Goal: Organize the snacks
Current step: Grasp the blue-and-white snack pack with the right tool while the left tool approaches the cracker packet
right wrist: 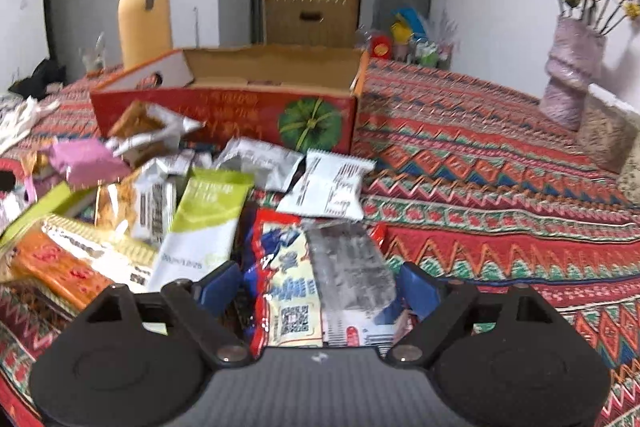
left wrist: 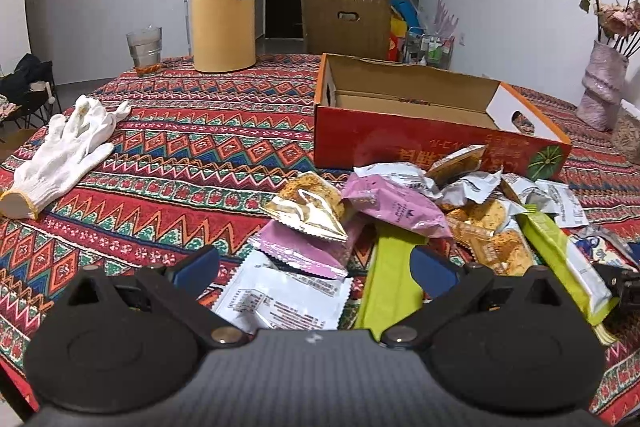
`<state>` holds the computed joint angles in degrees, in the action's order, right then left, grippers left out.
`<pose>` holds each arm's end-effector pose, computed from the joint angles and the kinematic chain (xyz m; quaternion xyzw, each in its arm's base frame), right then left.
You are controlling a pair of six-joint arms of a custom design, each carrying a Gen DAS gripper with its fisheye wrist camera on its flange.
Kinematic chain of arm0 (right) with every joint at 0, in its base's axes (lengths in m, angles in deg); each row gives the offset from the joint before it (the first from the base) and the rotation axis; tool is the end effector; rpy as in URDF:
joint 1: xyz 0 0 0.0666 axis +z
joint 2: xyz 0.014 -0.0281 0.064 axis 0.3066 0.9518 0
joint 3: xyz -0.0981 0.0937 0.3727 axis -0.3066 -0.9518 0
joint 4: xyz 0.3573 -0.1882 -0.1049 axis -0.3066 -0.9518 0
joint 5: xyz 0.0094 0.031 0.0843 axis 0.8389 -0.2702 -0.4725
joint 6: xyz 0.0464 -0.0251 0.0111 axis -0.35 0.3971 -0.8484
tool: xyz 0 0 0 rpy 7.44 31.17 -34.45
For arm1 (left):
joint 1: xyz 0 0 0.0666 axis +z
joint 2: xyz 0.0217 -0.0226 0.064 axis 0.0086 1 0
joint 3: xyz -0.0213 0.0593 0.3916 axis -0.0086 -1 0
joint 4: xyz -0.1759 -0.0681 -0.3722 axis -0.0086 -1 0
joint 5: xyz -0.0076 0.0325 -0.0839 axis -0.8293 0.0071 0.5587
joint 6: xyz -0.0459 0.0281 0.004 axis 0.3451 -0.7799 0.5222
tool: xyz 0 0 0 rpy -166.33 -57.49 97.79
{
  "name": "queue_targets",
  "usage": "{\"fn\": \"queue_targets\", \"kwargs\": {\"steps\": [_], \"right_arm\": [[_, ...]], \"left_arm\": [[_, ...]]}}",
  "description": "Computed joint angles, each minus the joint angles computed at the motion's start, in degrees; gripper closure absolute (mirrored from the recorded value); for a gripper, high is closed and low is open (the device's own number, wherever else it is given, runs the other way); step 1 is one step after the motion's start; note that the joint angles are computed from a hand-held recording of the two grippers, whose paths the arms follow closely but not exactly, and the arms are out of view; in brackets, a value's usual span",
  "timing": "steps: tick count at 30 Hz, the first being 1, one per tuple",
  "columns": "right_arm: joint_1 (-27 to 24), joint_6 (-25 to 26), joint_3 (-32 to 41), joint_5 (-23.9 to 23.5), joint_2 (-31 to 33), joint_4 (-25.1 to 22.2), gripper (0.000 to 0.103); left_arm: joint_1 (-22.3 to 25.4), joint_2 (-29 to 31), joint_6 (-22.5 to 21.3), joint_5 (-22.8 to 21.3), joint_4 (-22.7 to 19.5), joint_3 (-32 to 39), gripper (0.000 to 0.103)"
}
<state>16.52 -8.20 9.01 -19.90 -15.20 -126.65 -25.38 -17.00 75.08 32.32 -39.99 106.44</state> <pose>0.2952 -0.0048 0.4542 -0.0562 0.9064 0.0047 0.4186 0.3427 -0.1541 0.4874 -0.0018 0.8987 -0.0157 0.4382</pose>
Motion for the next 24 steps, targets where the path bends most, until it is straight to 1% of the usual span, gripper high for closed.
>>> {"fn": "queue_targets", "kwargs": {"steps": [2, 4, 6, 9, 11, 16, 20, 22, 24], "right_arm": [[0.1, 0.4, -0.4, 0.1, 0.7, 0.3, 0.017], [-1.0, -0.2, -0.8, -2.4, 0.8, 1.0, 0.02], [-1.1, 0.2, -1.3, -3.3, 0.3, 1.5, 0.032], [-1.0, 0.1, -2.4, -3.2, -1.6, 2.3, 0.043], [-1.5, -0.9, -2.7, -3.6, -2.7, 2.7, 0.044], [-2.4, -4.9, -4.0, -3.6, -6.2, 5.7, 0.044], [-2.5, -7.9, -4.6, -3.0, -7.9, 7.8, 0.044], [-2.6, -10.0, -4.5, -2.7, -8.0, 8.7, 0.044], [-2.5, -11.3, -4.6, -2.5, -8.0, 9.5, 0.044]], "left_arm": [[0.1, 0.5, -0.1, -0.5, -0.7, 0.4, 0.0], [0.3, 0.8, -0.5, -0.5, -1.1, 0.7, 0.0], [0.3, 1.2, -1.1, -1.1, -1.4, 0.9, 0.0], [1.0, 1.8, -1.5, -1.3, -2.0, 1.3, 0.0], [1.6, 2.1, -2.2, -1.2, -2.1, 1.5, 0.0], [2.7, 3.2, -4.1, -1.2, -3.1, 2.2, 0.0], [2.8, 3.9, -7.1, -1.6, -2.3, 2.7, 0.0], [3.1, 4.3, -8.4, -0.9, -1.7, 3.3, 0.0], [3.1, 5.1, -10.7, -1.0, -1.0, 4.0, 0.0]]}}
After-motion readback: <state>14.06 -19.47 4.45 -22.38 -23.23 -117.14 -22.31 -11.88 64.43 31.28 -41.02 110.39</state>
